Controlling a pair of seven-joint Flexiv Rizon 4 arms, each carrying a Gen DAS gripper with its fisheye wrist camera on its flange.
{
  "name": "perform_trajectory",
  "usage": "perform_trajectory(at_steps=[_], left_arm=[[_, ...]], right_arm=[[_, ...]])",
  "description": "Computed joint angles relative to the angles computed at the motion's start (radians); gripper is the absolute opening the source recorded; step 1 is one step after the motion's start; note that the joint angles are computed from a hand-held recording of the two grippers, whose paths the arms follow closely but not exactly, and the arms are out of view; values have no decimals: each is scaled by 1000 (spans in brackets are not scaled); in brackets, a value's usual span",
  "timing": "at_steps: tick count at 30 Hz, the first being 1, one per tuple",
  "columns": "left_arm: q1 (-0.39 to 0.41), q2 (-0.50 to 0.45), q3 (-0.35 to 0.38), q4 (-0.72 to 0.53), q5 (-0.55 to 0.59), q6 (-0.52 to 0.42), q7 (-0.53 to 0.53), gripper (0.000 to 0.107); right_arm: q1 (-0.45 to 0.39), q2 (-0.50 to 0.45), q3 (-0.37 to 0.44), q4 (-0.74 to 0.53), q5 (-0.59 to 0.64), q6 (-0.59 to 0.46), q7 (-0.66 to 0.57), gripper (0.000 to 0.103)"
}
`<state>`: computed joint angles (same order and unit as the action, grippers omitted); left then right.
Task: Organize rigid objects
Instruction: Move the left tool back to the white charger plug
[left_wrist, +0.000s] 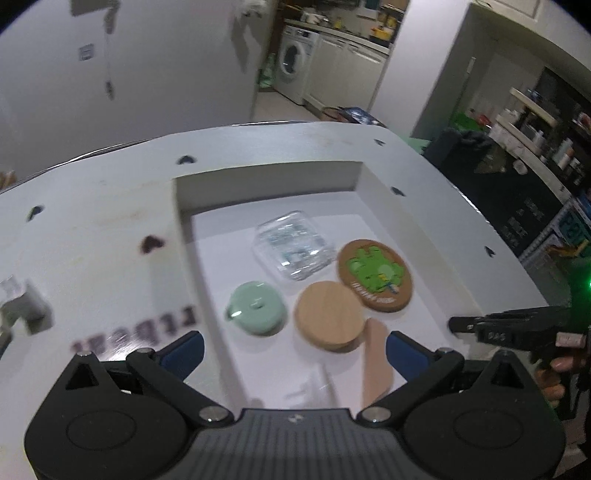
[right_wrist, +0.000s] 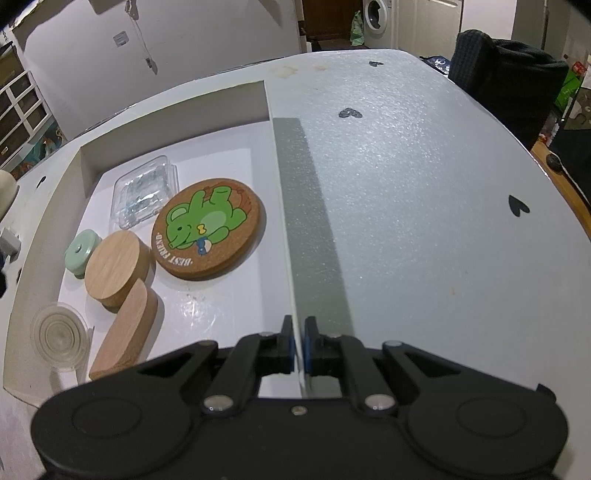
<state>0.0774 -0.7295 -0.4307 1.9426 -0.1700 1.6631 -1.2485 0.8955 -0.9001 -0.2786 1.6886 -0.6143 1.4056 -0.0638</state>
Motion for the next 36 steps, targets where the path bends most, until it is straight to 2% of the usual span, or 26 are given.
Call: perform_trajectory(at_steps=[5,9,14,18,21,25,31,36], left_arm=[[9,12,35,54,8,97,-64,103],[-10,19,96,70,6,163,-162,103],[-12,15,157,62,28,207,-247,103],[-37,-8,235,30,53,257,-255,103],[-78,-34,308,-2,38,299,-256,103],[-104,-79,367,-44,15,345,-245,103],[-108,-132,386,-96,-13,365,-221,102],[-137,-156,419,-119,-76,349,-213,86]], right_arm=[[4,0,-4,3,2,3,1,5],[11,0,-14,8,3,10,8,5],[14,1,-17,10,7,13,7,5],[12,3,-14,11,10,12,1,5],[12,3,-14,11,11,12,1,5],[5,3,-3,5,12,3,-9,5],[-1,3,5,1,11,-4,-13,5],[-13,1,21,-10,10,-21,-22,5]])
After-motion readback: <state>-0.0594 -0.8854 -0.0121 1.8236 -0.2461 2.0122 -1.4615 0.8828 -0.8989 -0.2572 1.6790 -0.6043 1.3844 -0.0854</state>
